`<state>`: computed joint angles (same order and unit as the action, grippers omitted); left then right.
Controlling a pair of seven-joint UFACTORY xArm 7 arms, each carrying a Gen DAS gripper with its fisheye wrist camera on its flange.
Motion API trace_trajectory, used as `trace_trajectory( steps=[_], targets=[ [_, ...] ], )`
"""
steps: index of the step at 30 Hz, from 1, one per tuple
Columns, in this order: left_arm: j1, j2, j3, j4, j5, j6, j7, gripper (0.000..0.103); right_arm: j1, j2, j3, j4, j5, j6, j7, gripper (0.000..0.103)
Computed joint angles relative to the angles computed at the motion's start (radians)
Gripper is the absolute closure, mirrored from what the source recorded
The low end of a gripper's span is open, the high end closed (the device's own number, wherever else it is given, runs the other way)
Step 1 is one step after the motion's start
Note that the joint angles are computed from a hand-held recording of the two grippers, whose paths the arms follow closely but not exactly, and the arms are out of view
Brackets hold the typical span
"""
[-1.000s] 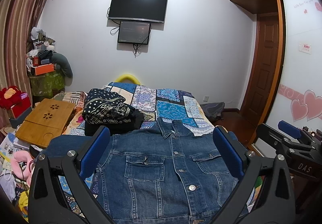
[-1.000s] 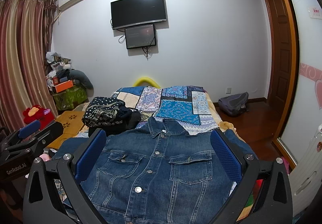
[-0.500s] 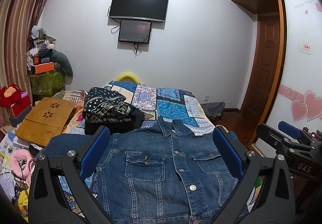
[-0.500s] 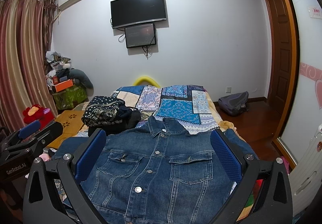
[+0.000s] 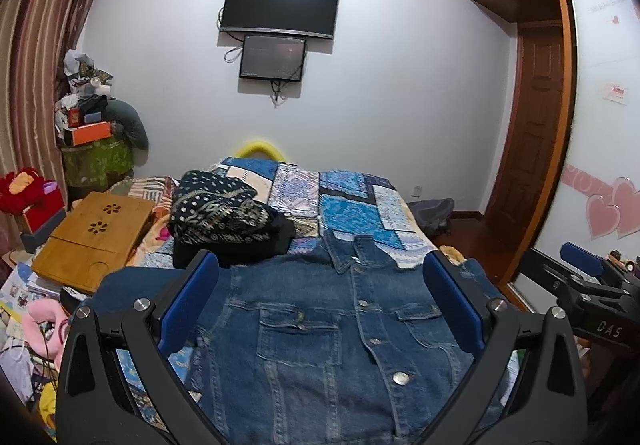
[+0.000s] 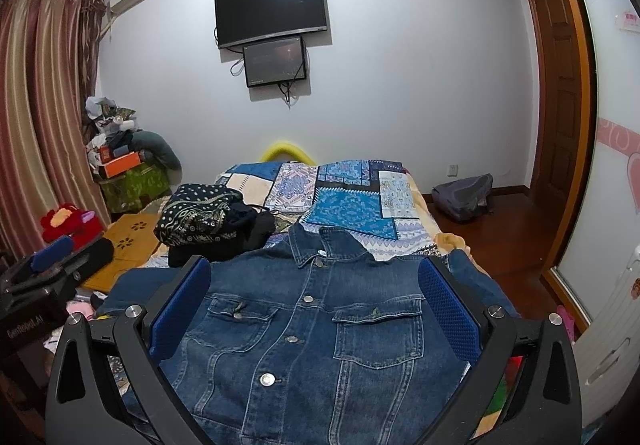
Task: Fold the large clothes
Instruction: 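Grasp the denim jacket's sleeve cuff with the left gripper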
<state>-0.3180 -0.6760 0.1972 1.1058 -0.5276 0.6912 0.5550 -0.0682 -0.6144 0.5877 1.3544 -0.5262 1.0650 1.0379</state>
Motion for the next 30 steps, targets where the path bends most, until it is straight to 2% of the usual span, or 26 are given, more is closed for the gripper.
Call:
trace_trajectory(
  steps=[4,9,14,17,21,23,25,27,29,30],
  targets=[
    [0.013,0.092,0.036,0.064,-0.012,-0.028,0.009,0.000,0.000,0.024,-0.014,0.003,-0.007,-0.006,-0.013,0.000],
    [0.102,0.232,0.041,0.136,0.003,-0.084,-0.013,0.000,0.009,0.067,-0.042,0.001,-0.026,-0.017,-0.022,0.000],
    [0.201,0.413,0.063,0.245,-0.014,-0.042,-0.032,0.000,0.039,0.115,-0.080,-0.002,-0.045,-0.016,-0.024,0.000],
    [0.266,0.541,0.079,0.330,-0.025,0.040,-0.065,0.000,0.061,0.153,-0.107,-0.001,-0.059,-0.007,-0.028,0.000],
    [0.369,0.729,0.099,0.479,-0.078,0.234,-0.138,0.001,0.103,0.202,-0.161,-0.002,-0.059,0.006,-0.048,0.000],
    [0.425,0.819,0.097,0.543,-0.123,0.324,-0.183,0.004,0.126,0.228,-0.192,0.002,-0.045,0.016,-0.058,0.000],
    [0.477,0.889,0.085,0.592,-0.158,0.391,-0.219,0.014,0.150,0.246,-0.222,-0.002,-0.028,0.015,-0.065,0.000],
    [0.536,0.962,0.068,0.650,-0.201,0.477,-0.264,0.017,0.170,0.261,-0.244,0.001,-0.011,0.020,-0.068,0.000],
    [0.577,0.996,0.047,0.663,-0.227,0.513,-0.307,0.019,0.188,0.274,-0.268,-0.005,0.016,0.014,-0.068,0.000],
    [0.594,1.011,0.036,0.667,-0.234,0.525,-0.329,0.024,0.195,0.283,-0.275,-0.004,0.023,0.012,-0.067,0.000]
  ],
)
